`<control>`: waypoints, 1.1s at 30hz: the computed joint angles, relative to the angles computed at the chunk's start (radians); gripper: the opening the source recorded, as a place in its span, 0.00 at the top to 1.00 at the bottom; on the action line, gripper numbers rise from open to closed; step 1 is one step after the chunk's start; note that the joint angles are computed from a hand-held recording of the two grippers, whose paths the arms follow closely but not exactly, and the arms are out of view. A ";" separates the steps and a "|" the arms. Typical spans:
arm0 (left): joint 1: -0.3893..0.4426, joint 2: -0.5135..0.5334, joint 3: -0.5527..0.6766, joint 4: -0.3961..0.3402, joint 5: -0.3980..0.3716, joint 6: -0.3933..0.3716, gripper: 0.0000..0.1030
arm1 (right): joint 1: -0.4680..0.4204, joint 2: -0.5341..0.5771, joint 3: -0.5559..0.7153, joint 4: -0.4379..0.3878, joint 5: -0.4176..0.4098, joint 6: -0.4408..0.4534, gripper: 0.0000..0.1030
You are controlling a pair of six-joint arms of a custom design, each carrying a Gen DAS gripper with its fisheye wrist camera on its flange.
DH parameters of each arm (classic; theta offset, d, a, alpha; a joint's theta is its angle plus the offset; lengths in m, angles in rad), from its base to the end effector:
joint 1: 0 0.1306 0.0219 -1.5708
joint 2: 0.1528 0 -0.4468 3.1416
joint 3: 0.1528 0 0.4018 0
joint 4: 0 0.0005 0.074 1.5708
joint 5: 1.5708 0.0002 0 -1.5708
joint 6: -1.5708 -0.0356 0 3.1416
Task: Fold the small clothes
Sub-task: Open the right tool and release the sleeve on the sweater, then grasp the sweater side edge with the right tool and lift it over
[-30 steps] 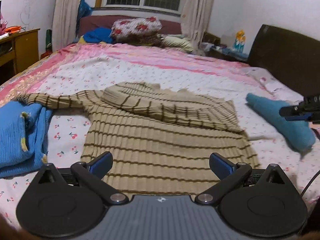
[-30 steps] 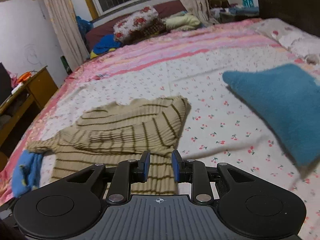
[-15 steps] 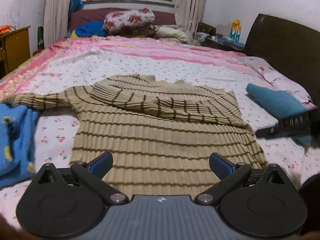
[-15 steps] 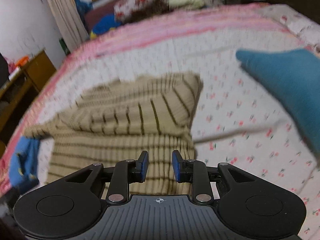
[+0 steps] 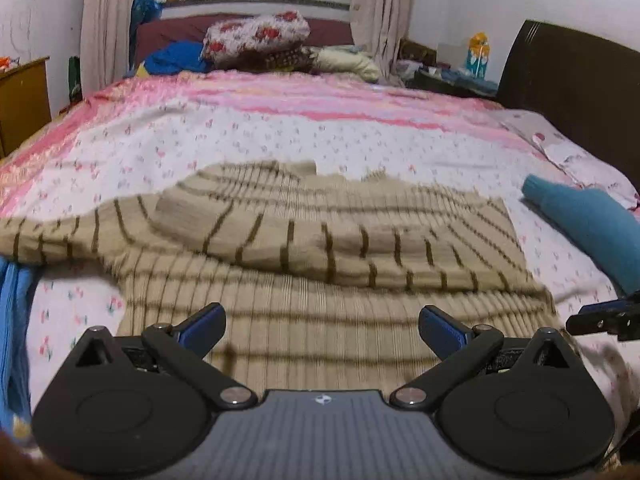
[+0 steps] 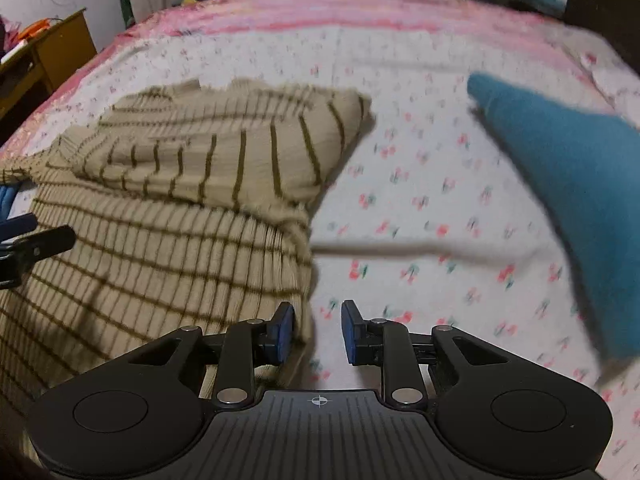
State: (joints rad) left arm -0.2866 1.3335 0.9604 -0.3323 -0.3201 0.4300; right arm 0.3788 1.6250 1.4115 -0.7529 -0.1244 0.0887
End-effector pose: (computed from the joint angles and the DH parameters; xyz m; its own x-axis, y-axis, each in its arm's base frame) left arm 0.4254 -0.1142 0.3593 -0.5814 -0.2412 -0.7771 -0.2242 0.9656 -0.1320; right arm 0.5266 0.2138 0.3927 -0.7232 -0.3824 -0.5751 -0.4985 0.8654 0.0513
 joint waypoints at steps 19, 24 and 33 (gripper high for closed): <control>0.140 0.044 0.033 -0.068 -0.150 0.066 0.00 | 0.074 0.144 0.154 0.150 -0.168 0.092 0.75; 0.149 0.042 0.013 -0.113 -0.143 0.096 0.00 | 0.133 0.165 0.165 0.154 -0.226 0.156 0.75; 0.154 -0.019 -0.041 -0.121 -0.122 0.148 0.00 | 0.220 0.256 0.270 0.118 -0.278 0.239 0.71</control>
